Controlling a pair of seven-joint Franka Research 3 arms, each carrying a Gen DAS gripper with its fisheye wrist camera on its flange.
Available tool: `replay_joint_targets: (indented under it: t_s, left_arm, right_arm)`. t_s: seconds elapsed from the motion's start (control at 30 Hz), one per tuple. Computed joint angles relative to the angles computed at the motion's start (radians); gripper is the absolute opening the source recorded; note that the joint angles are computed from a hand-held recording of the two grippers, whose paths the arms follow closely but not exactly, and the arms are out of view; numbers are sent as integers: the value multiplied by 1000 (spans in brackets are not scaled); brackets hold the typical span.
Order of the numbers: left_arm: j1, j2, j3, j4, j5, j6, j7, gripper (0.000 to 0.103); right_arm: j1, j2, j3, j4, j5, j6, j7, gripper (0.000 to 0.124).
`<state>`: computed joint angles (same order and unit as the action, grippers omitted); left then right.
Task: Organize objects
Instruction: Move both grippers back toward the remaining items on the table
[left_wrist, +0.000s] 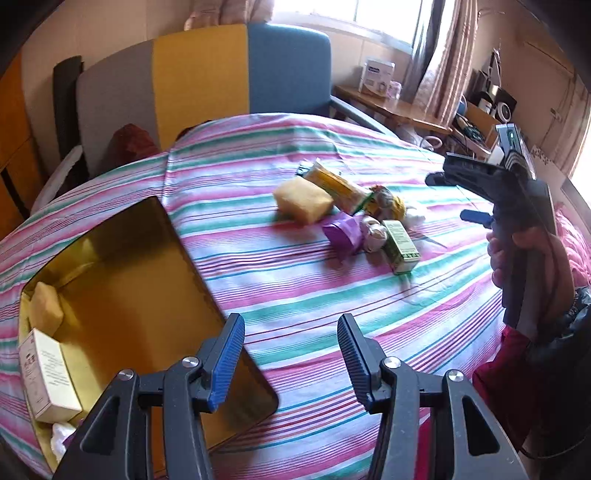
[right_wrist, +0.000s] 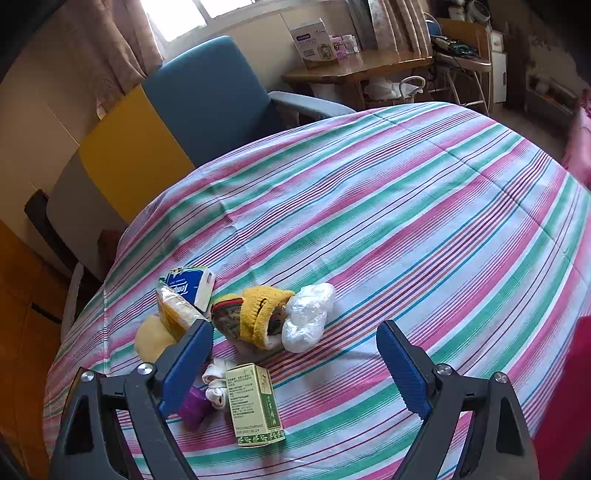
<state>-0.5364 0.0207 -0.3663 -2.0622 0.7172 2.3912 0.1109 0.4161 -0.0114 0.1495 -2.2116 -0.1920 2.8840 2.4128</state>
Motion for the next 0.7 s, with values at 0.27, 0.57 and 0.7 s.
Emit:
replay_joint_targets:
  t_s: [0.27, 0.57, 0.7]
  left_arm:
    - [-7, 95, 20, 86, -36, 31, 50, 53]
    - [-21, 206, 54, 184, -95, 75, 86, 53]
    - [-38, 241, 66, 217, -104, 76, 91, 53]
  right_arm:
    - [8, 1, 1, -6, 111, 15, -91, 92]
    - [13, -1, 3, -14, 220, 27, -174, 92]
    - [15, -2, 3, -17, 258, 35, -204, 92]
